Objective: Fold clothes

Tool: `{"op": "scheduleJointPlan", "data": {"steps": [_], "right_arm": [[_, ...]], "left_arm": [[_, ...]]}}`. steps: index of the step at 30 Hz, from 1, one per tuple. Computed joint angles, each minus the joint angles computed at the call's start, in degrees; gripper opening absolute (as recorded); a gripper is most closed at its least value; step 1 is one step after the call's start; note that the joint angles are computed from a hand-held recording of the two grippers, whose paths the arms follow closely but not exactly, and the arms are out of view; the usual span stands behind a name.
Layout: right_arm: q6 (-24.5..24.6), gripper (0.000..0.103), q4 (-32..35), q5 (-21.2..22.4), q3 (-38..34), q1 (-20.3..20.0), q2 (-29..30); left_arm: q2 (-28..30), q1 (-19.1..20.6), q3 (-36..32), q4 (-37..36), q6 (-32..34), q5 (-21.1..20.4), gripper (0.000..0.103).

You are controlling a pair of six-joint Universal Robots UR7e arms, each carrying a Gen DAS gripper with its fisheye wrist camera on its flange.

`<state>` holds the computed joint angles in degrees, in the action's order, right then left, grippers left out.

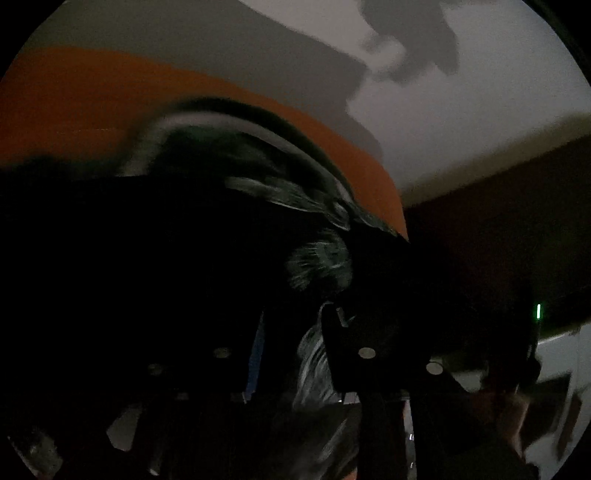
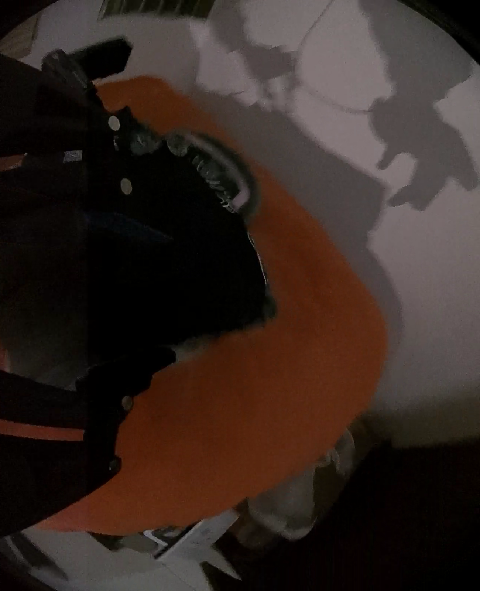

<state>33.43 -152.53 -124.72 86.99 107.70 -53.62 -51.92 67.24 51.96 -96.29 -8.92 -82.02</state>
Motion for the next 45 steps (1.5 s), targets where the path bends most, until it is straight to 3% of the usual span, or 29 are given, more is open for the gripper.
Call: {"op": "scheduleJointPlan", "data": {"steps": [3,6,8,10,12,13,14,15,17,19,22,24,26,27,28,29,31,33,34,36,38,40,41,42,45], "right_arm": [[2.82,0.061,-11.52,7.79,13.82,-0.82,-6.83],[8.22,0.061,-21.70,13.97,24.80,-2.00,-8.97],[9.20,0.061,-27.11,17.10,27.93,-2.97,-7.22],[10.06,0.061,-29.65,16.91,27.68,-3.04,-4.64],[11.43,0.058,-37.10,18.34,28.54,-3.83,-2.10],[12.17,0.040,-40.78,19.03,28.84,-4.23,-0.75],[12.55,0.015,-44.14,19.48,28.96,-4.51,0.43],[12.53,0.005,-45.93,19.08,28.84,-4.43,0.95],[12.43,0.004,-46.19,16.00,28.06,-2.67,0.86],[11.28,0.004,-44.00,9.23,27.13,1.36,-0.84],[15.25,0.004,-30.20,-4.02,25.12,6.15,-3.67],[17.77,0.009,-22.66,-3.47,24.85,4.68,-5.01],[19.85,0.012,-17.50,2.60,24.41,1.41,-6.00],[19.07,0.013,-15.03,2.40,23.93,1.58,-6.50],[18.91,0.020,-11.54,1.37,23.04,2.05,-6.94],[19.53,0.026,-5.65,-2.05,21.16,3.23,-7.19],[18.11,0.027,0.57,-13.87,17.63,7.03,-5.64],[10.85,0.028,-2.81,-20.59,14.72,9.81,-3.40],[4.89,0.028,-8.10,-20.35,13.11,10.22,-1.88],[-6.91,0.029,-17.17,-12.66,9.67,8.65,0.86],[-13.49,0.029,-16.64,-9.02,4.22,6.01,4.79],[-12.06,0.027,-7.61,-9.90,-1.11,3.25,8.08],[-8.56,0.019,-1.99,-8.42,-1.81,1.10,8.32],[-5.40,0.015,1.96,-6.53,-1.98,-0.36,8.25],[-4.30,0.015,5.00,-4.23,-3.11,-0.63,7.14]], "left_arm": [[-6.19,-0.52,7.05,0.28,1.68,1.25,0.033],[-12.35,-1.07,16.85,-2.28,2.77,-0.92,0.033],[-14.79,-1.25,22.12,-4.36,3.41,-2.27,0.034],[-14.93,-1.69,25.34,-6.34,3.27,-1.63,0.035],[-14.99,-1.70,27.56,-8.18,1.92,-1.49,0.035],[-15.00,-1.66,28.54,-9.27,1.29,-1.60,0.035],[-15.11,-1.67,29.38,-10.62,0.92,-1.78,0.035],[-15.22,-1.67,30.22,-11.97,0.56,-1.95,0.035],[-16.35,-2.30,32.13,-14.84,-0.17,-1.65,0.032],[-18.00,-3.35,34.09,-17.76,-0.90,-0.90,0.010],[-18.57,-4.31,35.25,-16.86,-3.11,2.91,0.009],[-18.47,-4.77,35.50,-15.20,-4.71,5.69,0.009],[-18.31,-5.18,35.04,-14.87,-4.72,6.74,0.009],[-18.23,-5.39,34.80,-14.71,-4.71,7.27,0.009],[-18.14,-5.82,34.59,-14.83,-4.10,7.94,0.009],[-17.99,-6.93,34.43,-15.84,-1.55,9.03,0.009],[-16.92,-9.09,33.56,-17.96,3.92,9.52,0.010],[-14.21,-10.79,31.88,-19.05,7.21,8.62,0.010],[-12.52,-11.58,30.83,-19.52,8.45,8.37,0.011],[-8.80,-12.57,28.42,-20.13,9.46,8.46,0.014],[-5.07,-13.33,27.01,-20.29,9.39,11.94,0.018],[-1.00,-13.10,25.33,-18.70,7.38,16.93,0.016],[-0.02,-12.48,24.74,-17.61,5.86,17.79,0.012],[0.56,-11.63,24.39,-17.31,4.27,17.82,0.003],[-0.75,-10.69,24.08,-16.93,3.23,14.24,0.003]]}}
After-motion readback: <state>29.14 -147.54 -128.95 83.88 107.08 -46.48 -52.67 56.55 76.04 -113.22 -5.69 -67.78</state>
